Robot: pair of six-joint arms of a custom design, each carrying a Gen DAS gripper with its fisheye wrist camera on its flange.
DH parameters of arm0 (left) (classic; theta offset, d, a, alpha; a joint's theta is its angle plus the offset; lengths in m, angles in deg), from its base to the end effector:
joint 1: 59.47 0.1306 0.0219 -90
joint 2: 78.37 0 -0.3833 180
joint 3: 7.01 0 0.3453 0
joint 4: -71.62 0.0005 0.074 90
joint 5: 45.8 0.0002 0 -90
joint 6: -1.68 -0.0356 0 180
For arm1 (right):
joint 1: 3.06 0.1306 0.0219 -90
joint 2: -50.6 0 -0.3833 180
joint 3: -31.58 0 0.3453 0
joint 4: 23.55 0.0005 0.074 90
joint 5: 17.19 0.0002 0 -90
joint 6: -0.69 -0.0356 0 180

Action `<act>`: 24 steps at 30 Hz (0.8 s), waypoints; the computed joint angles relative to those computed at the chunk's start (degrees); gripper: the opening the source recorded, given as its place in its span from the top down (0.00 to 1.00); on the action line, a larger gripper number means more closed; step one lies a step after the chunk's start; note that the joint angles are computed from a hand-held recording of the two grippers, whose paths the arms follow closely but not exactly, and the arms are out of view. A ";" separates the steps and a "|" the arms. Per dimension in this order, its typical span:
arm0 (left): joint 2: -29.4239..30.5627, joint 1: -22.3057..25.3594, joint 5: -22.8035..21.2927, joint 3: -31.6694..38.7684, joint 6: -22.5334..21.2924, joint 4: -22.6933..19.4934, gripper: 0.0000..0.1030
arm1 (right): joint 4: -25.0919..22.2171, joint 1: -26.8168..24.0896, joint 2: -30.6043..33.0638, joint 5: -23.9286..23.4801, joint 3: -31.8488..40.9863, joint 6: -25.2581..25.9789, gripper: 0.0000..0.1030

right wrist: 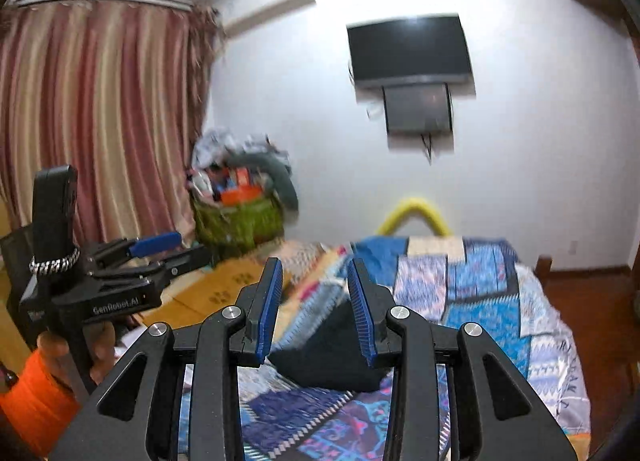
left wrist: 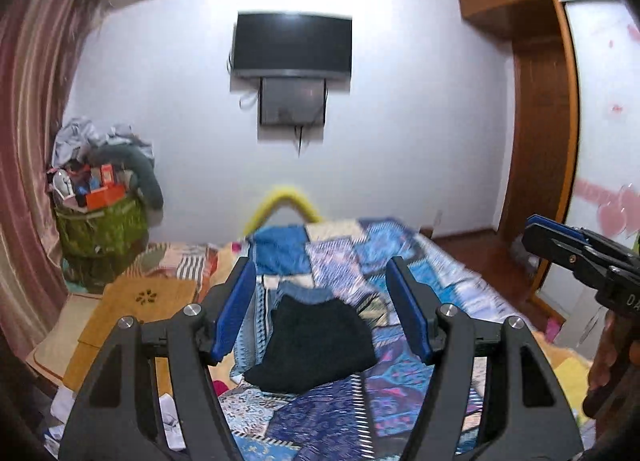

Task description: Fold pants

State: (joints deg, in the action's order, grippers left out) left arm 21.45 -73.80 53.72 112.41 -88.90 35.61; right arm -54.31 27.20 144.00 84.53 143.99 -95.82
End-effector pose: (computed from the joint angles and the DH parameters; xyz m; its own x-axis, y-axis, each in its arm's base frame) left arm 0.4995 -0.1342 0.5931 -0.2697 0.0792 -0.9597 0.4006 0.9155 -0.0370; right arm 0.4165 0.2340 0.6033 -0.2112 0.0053 -0.9774 -0.2996 0.9515 0.0699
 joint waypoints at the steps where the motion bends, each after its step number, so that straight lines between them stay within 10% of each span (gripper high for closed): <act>1: -2.52 -0.02 -0.22 -2.93 0.62 1.98 0.35 | 1.38 1.16 -1.31 1.80 -1.40 0.86 0.70; 14: -16.06 -0.66 -4.01 -18.41 2.89 9.72 0.03 | 7.18 7.91 -7.61 16.03 -10.33 -0.14 0.01; 24: -17.96 -1.97 -5.03 -20.84 2.72 9.85 0.01 | 7.00 8.96 -9.33 17.74 -12.07 -1.07 0.00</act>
State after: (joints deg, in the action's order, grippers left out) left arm 3.49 -75.76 48.68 91.57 -86.18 45.45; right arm -47.31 36.16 134.67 102.27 131.92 -96.89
